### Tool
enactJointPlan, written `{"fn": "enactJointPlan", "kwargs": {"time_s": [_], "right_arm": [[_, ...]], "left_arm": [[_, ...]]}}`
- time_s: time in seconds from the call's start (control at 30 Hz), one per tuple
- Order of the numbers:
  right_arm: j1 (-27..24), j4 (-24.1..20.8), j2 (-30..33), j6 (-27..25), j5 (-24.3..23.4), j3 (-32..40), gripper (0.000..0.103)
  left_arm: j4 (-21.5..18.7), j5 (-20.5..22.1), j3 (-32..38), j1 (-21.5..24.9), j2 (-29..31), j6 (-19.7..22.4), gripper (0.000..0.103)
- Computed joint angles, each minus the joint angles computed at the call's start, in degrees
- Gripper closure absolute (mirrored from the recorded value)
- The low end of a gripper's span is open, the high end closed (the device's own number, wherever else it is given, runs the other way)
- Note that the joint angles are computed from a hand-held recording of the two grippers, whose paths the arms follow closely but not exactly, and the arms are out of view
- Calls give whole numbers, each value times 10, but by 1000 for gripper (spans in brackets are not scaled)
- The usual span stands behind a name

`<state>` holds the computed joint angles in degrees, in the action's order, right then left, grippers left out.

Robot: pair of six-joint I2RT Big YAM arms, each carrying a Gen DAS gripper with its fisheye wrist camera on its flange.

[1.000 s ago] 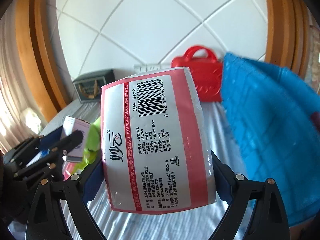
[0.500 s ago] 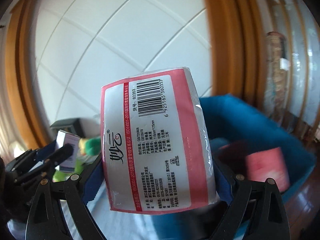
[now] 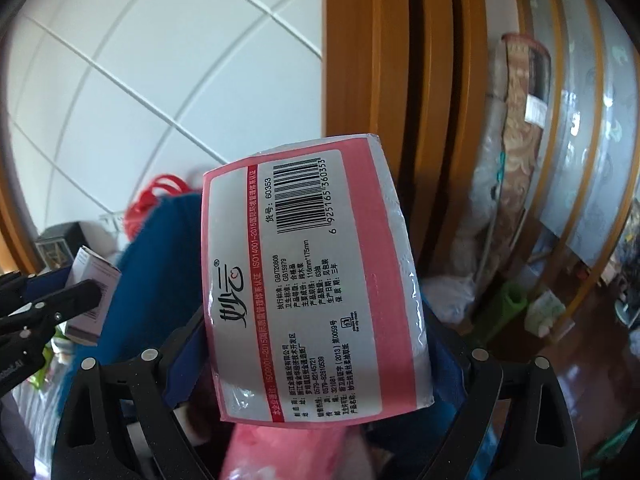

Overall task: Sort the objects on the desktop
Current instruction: 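Lift both held items and carry them over the blue bin, then open both grippers to drop the items into the blue bin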

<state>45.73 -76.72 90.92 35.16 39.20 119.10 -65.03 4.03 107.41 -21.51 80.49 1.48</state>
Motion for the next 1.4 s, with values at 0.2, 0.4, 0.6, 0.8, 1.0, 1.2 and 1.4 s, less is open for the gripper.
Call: {"fn": "enactJointPlan", "kwargs": {"time_s": [0.2, 0.4, 0.6, 0.8, 1.0, 1.2, 1.4], "right_arm": [[-50, -17, 30, -36, -68, 19, 10], [-66, -38, 68, -60, -84, 54, 10], [-81, -37, 89, -71, -113, 68, 9], [-83, -26, 85, -77, -116, 64, 6], [-75, -22, 76, -92, -100, 66, 1], [-44, -12, 43, -96, -65, 34, 1], [7, 2, -5, -62, -28, -10, 1]], "left_arm": [[-45, -70, 83, -27, 87, -19, 73], [-66, -75, 121, -25, 127, -38, 73], [-101, -64, 149, -15, 155, -55, 70], [-85, -86, 129, -11, 147, -61, 24], [-69, -98, 107, -12, 122, -61, 24], [-49, -133, 55, -15, 58, -78, 24], [16, -72, -37, -1, -45, -68, 24]]}}
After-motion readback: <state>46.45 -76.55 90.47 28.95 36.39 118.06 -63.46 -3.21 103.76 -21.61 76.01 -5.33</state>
